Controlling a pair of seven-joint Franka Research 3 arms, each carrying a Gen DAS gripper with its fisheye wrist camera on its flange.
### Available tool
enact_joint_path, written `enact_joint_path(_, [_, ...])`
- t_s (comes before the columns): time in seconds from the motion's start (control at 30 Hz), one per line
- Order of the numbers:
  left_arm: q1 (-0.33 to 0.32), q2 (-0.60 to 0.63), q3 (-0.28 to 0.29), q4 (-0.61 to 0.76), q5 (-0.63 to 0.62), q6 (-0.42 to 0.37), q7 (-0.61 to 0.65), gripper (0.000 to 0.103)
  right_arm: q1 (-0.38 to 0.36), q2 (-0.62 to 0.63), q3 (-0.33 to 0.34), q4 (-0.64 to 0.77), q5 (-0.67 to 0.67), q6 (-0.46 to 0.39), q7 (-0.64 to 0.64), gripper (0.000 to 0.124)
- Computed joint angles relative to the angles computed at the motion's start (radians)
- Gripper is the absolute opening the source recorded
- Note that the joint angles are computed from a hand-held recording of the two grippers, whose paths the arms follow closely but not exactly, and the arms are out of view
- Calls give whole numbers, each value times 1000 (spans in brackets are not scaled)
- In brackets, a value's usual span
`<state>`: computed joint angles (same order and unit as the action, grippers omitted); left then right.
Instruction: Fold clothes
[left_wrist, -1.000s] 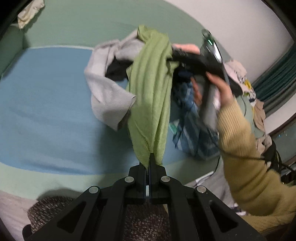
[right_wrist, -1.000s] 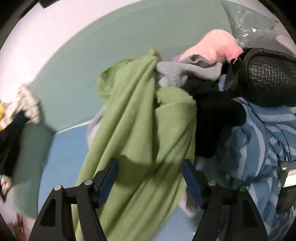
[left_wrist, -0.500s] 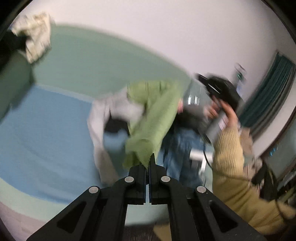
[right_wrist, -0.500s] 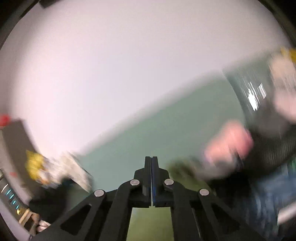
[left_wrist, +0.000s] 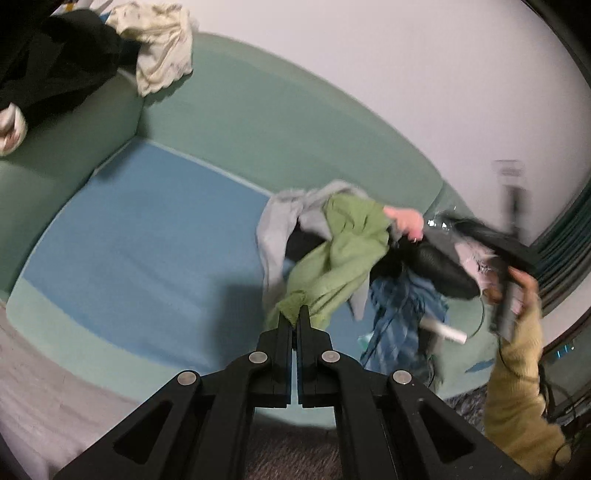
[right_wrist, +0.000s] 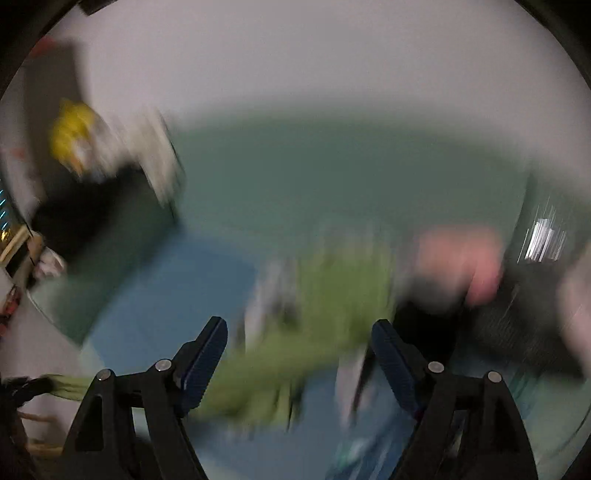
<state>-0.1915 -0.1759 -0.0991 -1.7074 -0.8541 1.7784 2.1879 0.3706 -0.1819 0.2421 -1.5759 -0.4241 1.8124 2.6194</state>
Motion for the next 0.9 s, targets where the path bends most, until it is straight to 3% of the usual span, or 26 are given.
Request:
enact_joint_path(0.03, [2, -14, 4, -16, -4, -1, 13, 1, -12, 12, -46, -41, 123, 13, 26, 74])
enact_joint_path(0.1, [2, -43, 12, -47, -13, 6, 40, 1, -44, 19, -111, -141, 318, 90, 54, 56])
enact_joint_path(0.17, [1, -69, 34, -71, -45, 4, 68, 1, -73, -14, -142, -279, 430, 245, 93, 55])
enact_joint_path(0.23, [6, -78, 54, -78, -73, 0, 79, 1, -106, 0, -147, -323, 454, 314, 135, 63])
enact_joint_path(0.27, [10, -75, 52, -77, -57, 7, 71, 1, -118, 11, -149, -334, 461, 341, 154, 59])
enact_joint_path(0.37, [18, -65, 44, -75, -9, 28, 45, 1, -137, 38, -146, -348, 444, 417, 181, 13])
enact_joint_path(0.4, [14, -54, 38, -76, -1, 27, 38, 1, -140, 45, -144, -349, 431, 441, 186, 3])
enact_joint_path(0.5, [-2, -24, 10, -81, 11, 39, 35, 3, -127, 42, -122, -314, 334, 476, 123, 3])
enact_joint_path(0.57, [-23, -14, -17, -91, 10, 82, 61, 18, -106, 16, -108, -300, 313, 533, 56, 0])
enact_joint_path(0.63, [-63, -18, -62, -111, 20, 183, 102, 68, -81, -7, -98, -284, 331, 615, -42, 0])
enact_joint_path(0.67, [-87, -17, -77, -118, 7, 223, 139, 73, -62, -2, -83, -239, 336, 616, -97, 0])
enact_joint_path(0.73, [-133, -9, -102, -124, -10, 285, 195, 73, -22, 28, -50, -133, 331, 589, -212, 0])
enact_joint_path(0.77, [-152, -2, -112, -123, -13, 303, 210, 73, -5, 20, -25, -108, 294, 530, -214, 0])
enact_joint_path(0.83, [-184, 14, -139, -122, 16, 348, 203, 73, 13, 48, 18, -6, 185, 372, -184, 12])
enact_joint_path(0.9, [-204, 42, -168, -117, 109, 387, 132, 73, 31, 69, 29, 59, 114, 246, -120, 66])
